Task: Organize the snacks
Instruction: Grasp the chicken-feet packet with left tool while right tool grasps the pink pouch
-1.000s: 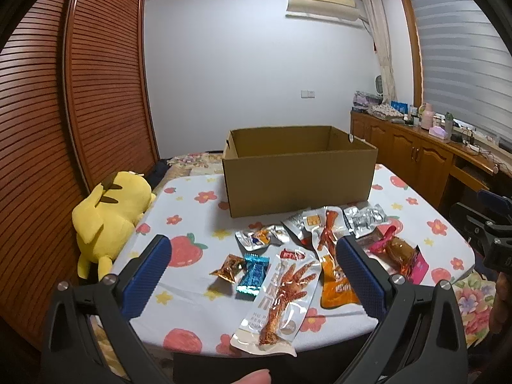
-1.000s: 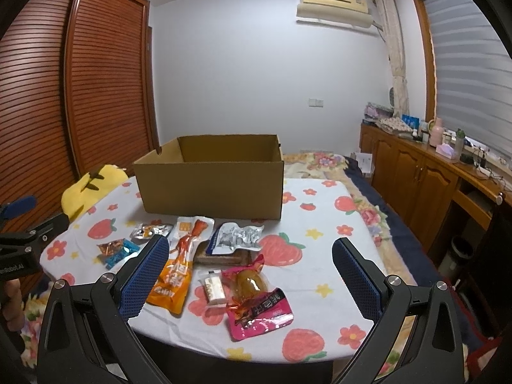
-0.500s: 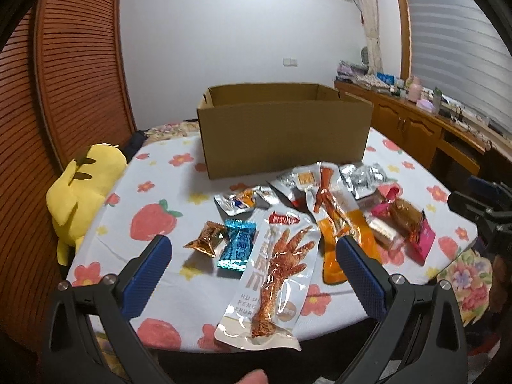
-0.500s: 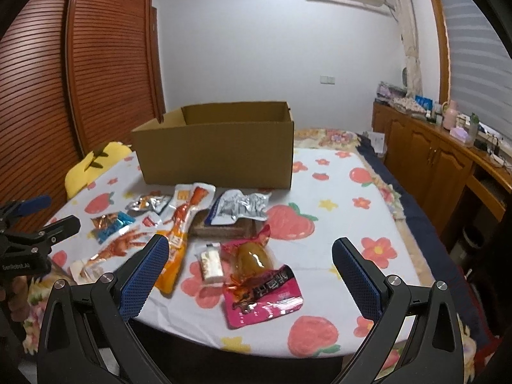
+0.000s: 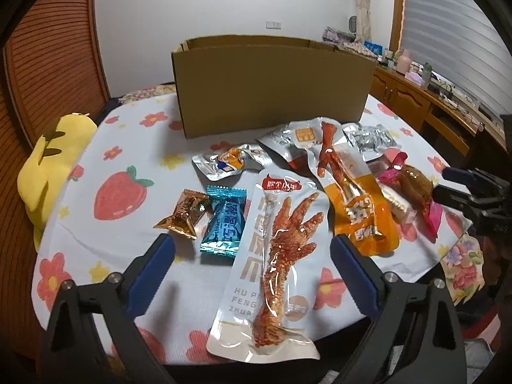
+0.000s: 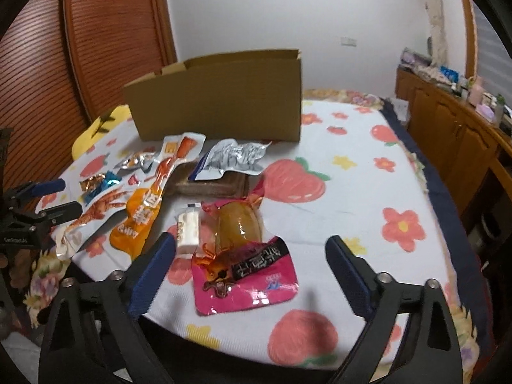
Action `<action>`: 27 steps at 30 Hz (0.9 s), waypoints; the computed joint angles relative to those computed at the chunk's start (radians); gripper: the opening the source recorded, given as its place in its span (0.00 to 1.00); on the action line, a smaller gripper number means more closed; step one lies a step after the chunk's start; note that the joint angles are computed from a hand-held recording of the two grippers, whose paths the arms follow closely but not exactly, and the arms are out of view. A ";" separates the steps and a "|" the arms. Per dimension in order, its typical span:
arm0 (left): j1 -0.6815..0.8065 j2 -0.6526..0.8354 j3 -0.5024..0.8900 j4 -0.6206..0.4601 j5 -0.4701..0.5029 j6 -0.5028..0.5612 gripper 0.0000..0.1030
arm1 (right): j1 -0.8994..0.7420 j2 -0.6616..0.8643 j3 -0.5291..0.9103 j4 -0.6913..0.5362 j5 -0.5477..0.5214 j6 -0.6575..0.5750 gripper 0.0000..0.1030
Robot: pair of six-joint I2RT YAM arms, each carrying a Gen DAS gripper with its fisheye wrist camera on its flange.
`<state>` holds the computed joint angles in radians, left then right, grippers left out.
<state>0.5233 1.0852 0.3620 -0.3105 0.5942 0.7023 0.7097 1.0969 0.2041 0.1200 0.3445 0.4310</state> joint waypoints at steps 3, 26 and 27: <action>-0.013 0.074 0.035 -0.004 -0.006 0.009 0.90 | -0.057 0.078 0.044 0.026 -0.082 -0.054 0.82; -0.271 0.248 0.142 -0.036 -0.192 0.018 0.67 | -0.132 0.328 0.175 0.034 -0.162 -0.182 0.65; -0.283 0.242 0.134 -0.025 -0.203 0.014 0.67 | -0.131 0.333 0.181 0.029 -0.158 -0.187 0.65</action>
